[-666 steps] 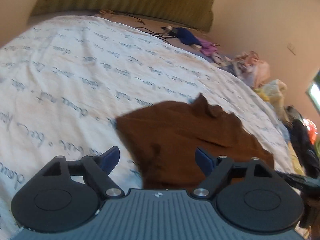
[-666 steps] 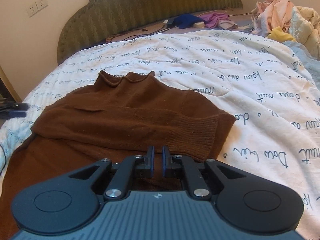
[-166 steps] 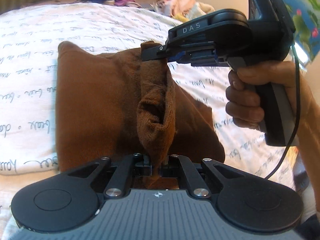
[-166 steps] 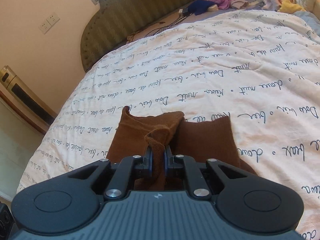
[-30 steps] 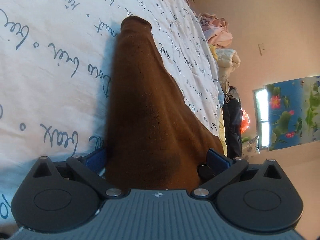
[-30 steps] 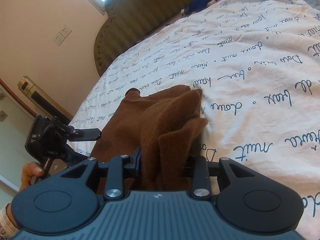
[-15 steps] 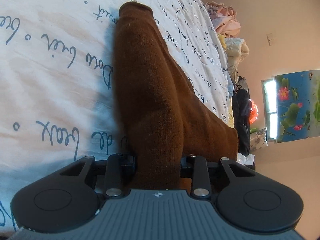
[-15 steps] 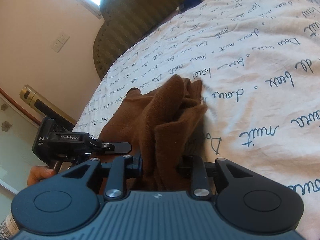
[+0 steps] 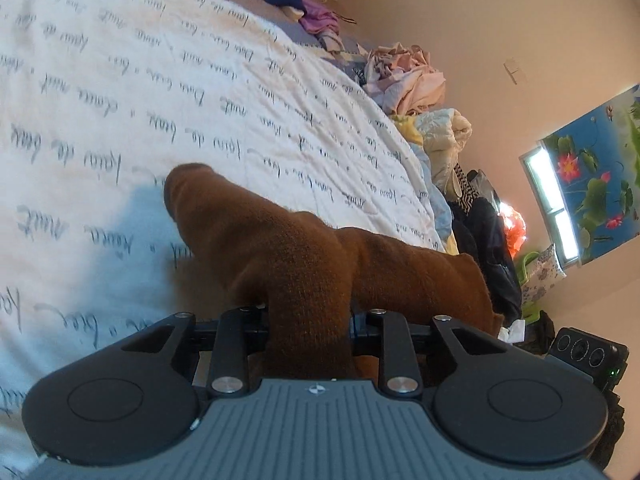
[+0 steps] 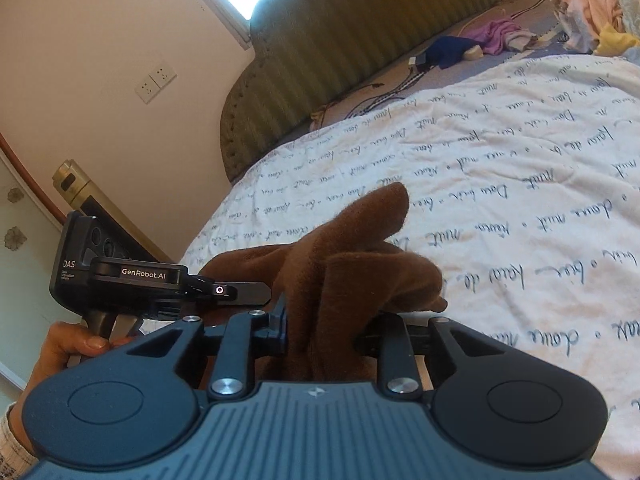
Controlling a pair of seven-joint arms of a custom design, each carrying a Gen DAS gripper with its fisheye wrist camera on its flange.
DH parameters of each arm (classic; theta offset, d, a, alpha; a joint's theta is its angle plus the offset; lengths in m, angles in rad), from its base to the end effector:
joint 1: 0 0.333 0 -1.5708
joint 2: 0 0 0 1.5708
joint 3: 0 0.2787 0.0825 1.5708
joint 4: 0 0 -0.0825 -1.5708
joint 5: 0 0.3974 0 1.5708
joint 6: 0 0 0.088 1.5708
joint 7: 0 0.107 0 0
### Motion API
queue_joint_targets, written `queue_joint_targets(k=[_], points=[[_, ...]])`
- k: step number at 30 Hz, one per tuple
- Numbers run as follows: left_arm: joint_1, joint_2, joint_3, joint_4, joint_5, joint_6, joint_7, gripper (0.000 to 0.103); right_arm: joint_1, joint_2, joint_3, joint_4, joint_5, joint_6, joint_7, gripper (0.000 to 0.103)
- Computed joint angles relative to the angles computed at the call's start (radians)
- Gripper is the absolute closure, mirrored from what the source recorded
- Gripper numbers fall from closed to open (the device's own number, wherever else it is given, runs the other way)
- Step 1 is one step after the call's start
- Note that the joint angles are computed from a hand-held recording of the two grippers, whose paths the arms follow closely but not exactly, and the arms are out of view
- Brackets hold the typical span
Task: Fold small clothes
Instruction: 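Lift the held edge with both tools and fold it over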
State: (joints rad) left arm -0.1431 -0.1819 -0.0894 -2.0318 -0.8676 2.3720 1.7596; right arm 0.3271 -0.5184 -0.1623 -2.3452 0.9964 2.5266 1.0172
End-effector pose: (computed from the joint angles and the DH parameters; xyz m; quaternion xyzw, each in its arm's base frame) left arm 0.5486 -0.1414 0.5462 0.6586 -0.6212 0.4146 0.0920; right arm 0.4721 0.0614 0.5614 -0.6257 0.5877 0.0033 0.5130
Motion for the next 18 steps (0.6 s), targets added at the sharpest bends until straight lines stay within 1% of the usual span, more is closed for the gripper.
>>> queue_joint_targets(k=[3,5,6,8,9,11,13,15,16,18], points=[[0.02,0.072,-0.003,0.136,0.082,-0.016,-0.033,0.074,0.018,0.088,0.001,0.109,0.033,0.014,-0.008,0.08],[0.034,0.121,-0.009,0.211,0.121,-0.034,-0.067,0.074,0.008,0.145,0.009,0.176,0.04,0.004,0.019,0.08],[0.041,0.143,-0.015,0.241,0.145,-0.048,-0.077,0.074,0.001,0.168,0.014,0.2,0.042,0.0,0.022,0.08],[0.054,0.162,-0.024,0.249,0.169,-0.064,-0.1,0.074,-0.021,0.214,0.025,0.236,0.037,-0.027,0.068,0.08],[0.06,0.167,-0.026,0.237,0.169,-0.07,-0.104,0.074,-0.032,0.233,0.03,0.242,0.037,-0.046,0.09,0.08],[0.073,0.172,-0.028,0.193,0.154,-0.088,-0.105,0.074,-0.048,0.247,0.05,0.22,0.031,-0.049,0.087,0.08],[0.082,0.175,-0.03,0.142,0.148,-0.1,-0.093,0.074,-0.062,0.255,0.068,0.184,0.008,-0.063,0.103,0.08],[0.088,0.178,-0.033,0.089,0.148,-0.118,-0.083,0.074,-0.066,0.252,0.083,0.133,-0.011,-0.065,0.084,0.078],[0.089,0.167,-0.034,0.054,0.139,-0.107,-0.069,0.07,-0.066,0.25,0.089,0.109,-0.021,-0.065,0.071,0.075],[0.096,0.126,-0.025,-0.024,0.039,-0.081,-0.006,0.061,-0.066,0.225,0.101,0.049,-0.033,-0.035,0.061,0.072]])
